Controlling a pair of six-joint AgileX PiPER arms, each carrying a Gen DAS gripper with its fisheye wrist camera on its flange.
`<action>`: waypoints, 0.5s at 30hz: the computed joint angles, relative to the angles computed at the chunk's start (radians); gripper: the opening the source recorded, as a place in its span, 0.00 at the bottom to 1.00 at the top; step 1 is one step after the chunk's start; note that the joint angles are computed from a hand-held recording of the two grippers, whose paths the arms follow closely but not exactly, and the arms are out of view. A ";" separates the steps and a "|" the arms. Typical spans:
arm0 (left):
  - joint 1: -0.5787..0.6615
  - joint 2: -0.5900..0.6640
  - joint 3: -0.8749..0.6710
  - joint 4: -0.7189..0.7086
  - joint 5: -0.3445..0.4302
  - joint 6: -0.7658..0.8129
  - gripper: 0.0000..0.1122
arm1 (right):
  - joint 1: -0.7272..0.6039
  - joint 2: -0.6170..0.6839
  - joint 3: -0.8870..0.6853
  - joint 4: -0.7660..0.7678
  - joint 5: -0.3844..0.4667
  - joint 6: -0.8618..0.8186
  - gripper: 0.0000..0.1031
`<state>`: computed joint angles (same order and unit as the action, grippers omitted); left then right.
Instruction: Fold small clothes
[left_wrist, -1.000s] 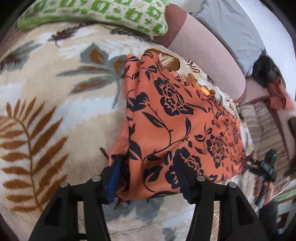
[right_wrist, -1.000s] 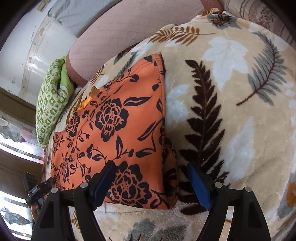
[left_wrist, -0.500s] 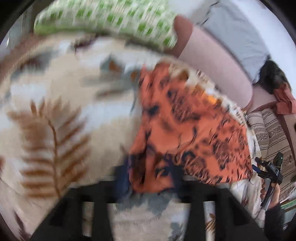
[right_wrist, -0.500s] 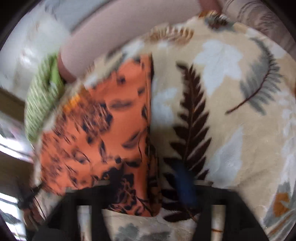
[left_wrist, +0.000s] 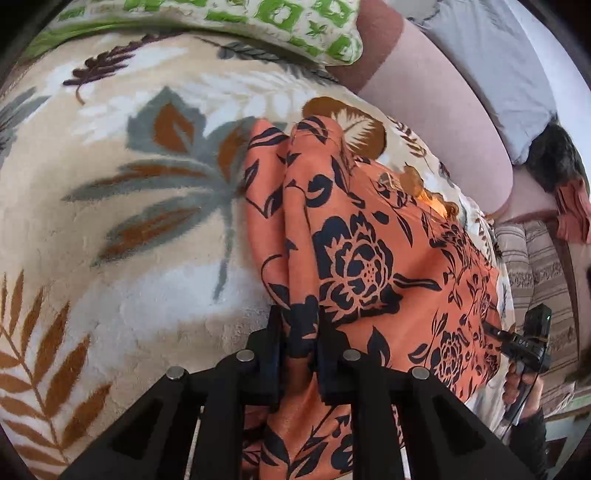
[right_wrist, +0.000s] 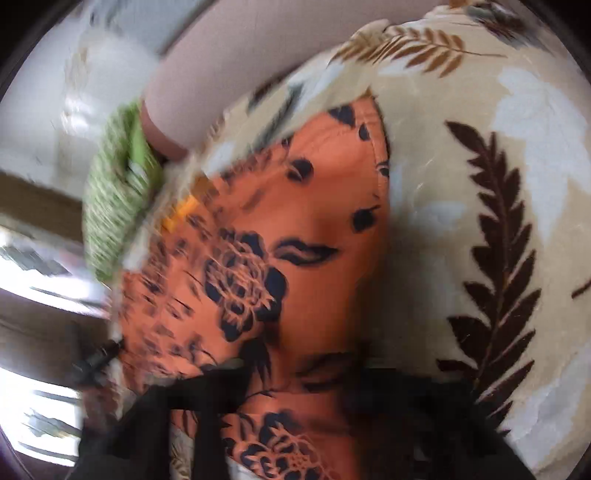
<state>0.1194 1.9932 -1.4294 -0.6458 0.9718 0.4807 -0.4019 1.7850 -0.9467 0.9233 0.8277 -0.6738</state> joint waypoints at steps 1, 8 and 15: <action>-0.013 -0.017 0.007 0.023 -0.015 -0.012 0.12 | 0.004 0.002 -0.008 -0.007 -0.002 0.028 0.21; 0.011 -0.343 0.134 -0.044 0.015 0.033 0.11 | 0.012 -0.275 -0.020 -0.061 0.102 0.155 0.15; 0.228 -0.686 0.453 -0.089 0.161 0.140 0.15 | -0.203 -0.612 0.172 -0.096 0.378 0.101 0.15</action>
